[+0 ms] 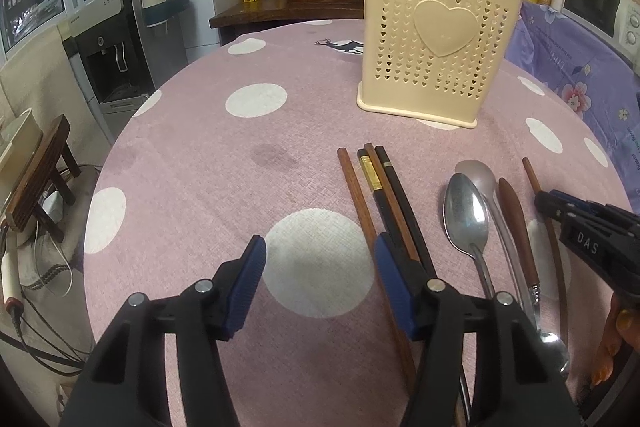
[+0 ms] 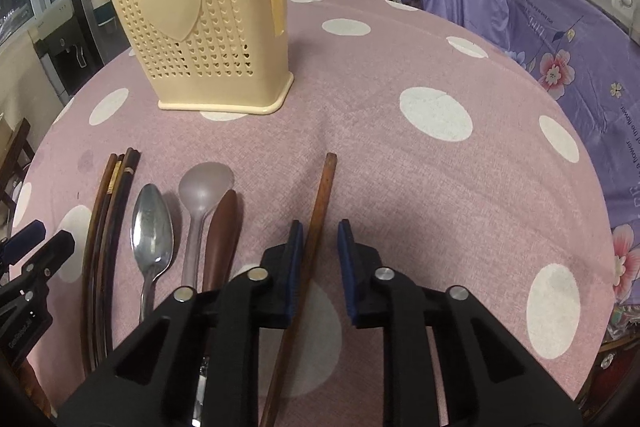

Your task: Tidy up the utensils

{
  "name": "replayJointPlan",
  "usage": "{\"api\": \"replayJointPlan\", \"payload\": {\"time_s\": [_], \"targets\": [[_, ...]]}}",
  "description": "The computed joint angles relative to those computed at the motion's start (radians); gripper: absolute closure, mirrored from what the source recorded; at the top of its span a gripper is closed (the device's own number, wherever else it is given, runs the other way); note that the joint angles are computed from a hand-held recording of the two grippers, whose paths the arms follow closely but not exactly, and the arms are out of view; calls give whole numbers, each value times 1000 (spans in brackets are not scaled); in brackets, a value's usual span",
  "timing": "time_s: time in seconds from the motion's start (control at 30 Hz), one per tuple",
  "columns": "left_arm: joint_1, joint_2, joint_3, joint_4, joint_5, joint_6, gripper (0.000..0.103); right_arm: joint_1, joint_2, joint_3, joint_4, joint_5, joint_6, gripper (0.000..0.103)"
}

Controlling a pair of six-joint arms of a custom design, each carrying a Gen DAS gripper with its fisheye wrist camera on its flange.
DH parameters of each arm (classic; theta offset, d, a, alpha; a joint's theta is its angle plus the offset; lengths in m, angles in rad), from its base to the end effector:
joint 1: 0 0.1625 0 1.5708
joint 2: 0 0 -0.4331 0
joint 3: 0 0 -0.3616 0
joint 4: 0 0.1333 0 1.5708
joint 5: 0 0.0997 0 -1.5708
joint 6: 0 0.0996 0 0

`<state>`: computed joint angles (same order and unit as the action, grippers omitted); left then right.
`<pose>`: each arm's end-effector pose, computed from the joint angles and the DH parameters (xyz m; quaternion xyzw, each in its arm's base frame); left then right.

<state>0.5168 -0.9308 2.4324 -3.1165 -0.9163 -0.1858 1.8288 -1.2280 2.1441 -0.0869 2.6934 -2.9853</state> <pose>-0.2404 -0.3597 0.0746 0.3917 0.8619 -0.2037 0.2494 0.1241 -0.2996 0.1844 -0.1525 -0.7978 0.4022 0.4224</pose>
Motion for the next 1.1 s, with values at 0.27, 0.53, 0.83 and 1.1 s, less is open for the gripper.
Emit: {"api": "replayJointPlan", "payload": {"time_s": [0.27,0.53,0.83,1.1], "targets": [[-13,27,-26,50,-18,-14,56,-18,-49,35,-29,-35,-46,93],[-16,31,-26,82,5,-36,63,-22,-57,43,-43,-45,-59,93],[37,73,-132,134,-2,17,63,-26,-49,17,13,-45,-25,93],[46,103,-160,113,10,12,75,-38,-44,-2,14,-46,-25,93]]}}
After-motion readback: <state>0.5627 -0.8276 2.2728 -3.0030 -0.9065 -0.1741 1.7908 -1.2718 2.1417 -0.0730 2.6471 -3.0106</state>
